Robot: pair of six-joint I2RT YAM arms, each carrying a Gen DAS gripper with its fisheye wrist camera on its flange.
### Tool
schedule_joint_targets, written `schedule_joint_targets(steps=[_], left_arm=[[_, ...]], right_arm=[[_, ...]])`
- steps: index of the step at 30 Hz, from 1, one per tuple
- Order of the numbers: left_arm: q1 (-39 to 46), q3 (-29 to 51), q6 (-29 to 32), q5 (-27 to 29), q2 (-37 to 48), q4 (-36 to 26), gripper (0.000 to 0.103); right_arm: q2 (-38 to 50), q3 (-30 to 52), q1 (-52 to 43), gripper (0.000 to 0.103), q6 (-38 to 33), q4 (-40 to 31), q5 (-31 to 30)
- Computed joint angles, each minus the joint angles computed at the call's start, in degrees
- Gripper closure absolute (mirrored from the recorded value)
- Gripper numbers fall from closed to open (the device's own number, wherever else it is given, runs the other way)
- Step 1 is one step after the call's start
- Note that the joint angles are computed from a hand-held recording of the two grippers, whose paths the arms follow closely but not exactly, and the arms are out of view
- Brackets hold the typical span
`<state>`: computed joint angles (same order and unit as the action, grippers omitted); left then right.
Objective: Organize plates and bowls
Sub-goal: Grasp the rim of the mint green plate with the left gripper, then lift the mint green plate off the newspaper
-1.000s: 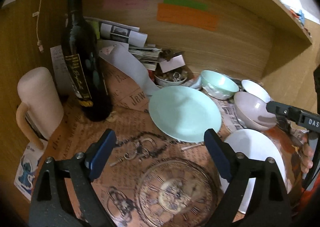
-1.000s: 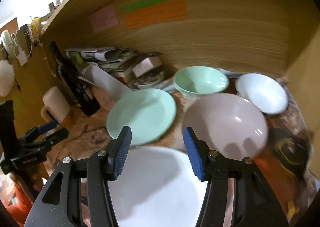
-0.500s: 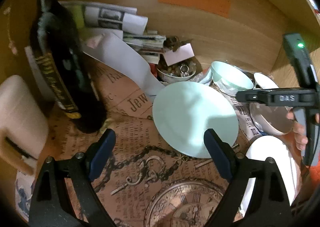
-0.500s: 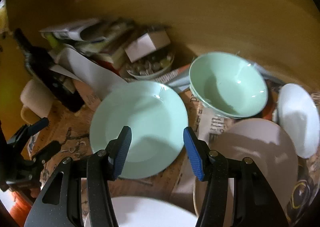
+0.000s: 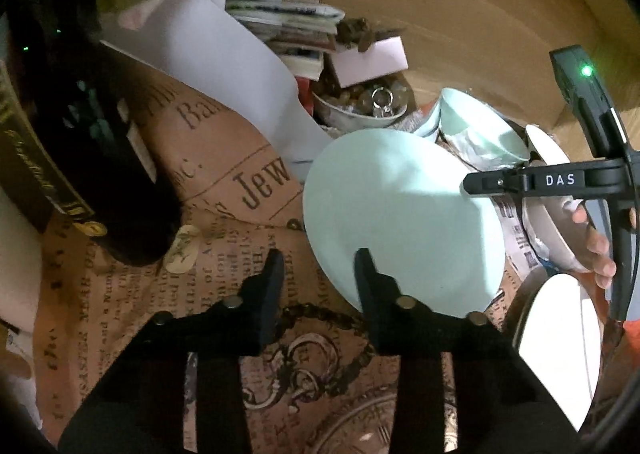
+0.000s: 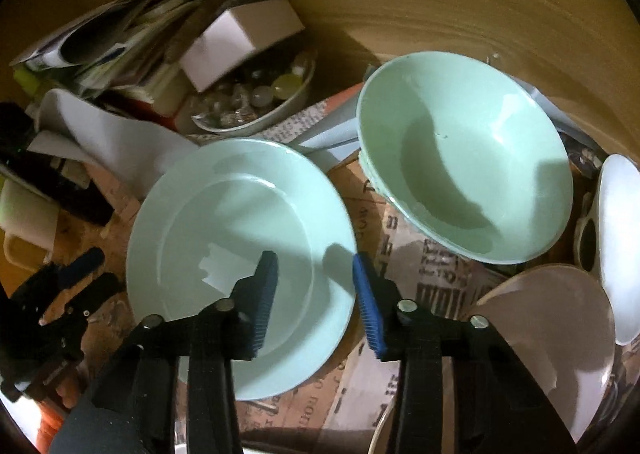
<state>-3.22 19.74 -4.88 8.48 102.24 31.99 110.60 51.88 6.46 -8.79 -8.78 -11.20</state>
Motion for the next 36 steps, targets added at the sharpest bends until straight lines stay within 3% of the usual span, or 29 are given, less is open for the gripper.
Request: schedule_joint_targets(steps=[4,12,16,21,26,33,36], left_arm=[[1.1,2.0,0.3,2.2,3.1,-0.6,0.08],[2.1,3.2,0.8,4.9,5.5,-0.5,0.086],[3.6,1.8,1.9,5.2,4.9,0.3,0.087],[6.3,-0.5,3.3,4.9,4.2,1.8,0.087],[8.8,-0.7,4.8,7.7,3.3,0.4,0.086],[8.1,0.7,5.0,8.7,5.1,-0.2,0.086],[9.0,1.5,4.7,10.6,6.3,-0.3,0.086]], right_arm=[[1.0,0.9,1.1,0.069,0.3,-0.6,2.7],[3.0,2.5,3.0,0.069,-0.5,-1.5,6.8],[0.6,-1.3,4.6,0.072,-1.1,1.2,8.0],[-2.9,-5.4,5.8,0.072,-1.1,1.0,4.9],[-2.5,-8.2,7.6,0.072,-1.3,3.9,5.5],[2.2,-3.6,8.9,0.07,1.3,2.9,5.6],[3.9,-2.6,11.0,0.075,3.3,4.8,6.3]])
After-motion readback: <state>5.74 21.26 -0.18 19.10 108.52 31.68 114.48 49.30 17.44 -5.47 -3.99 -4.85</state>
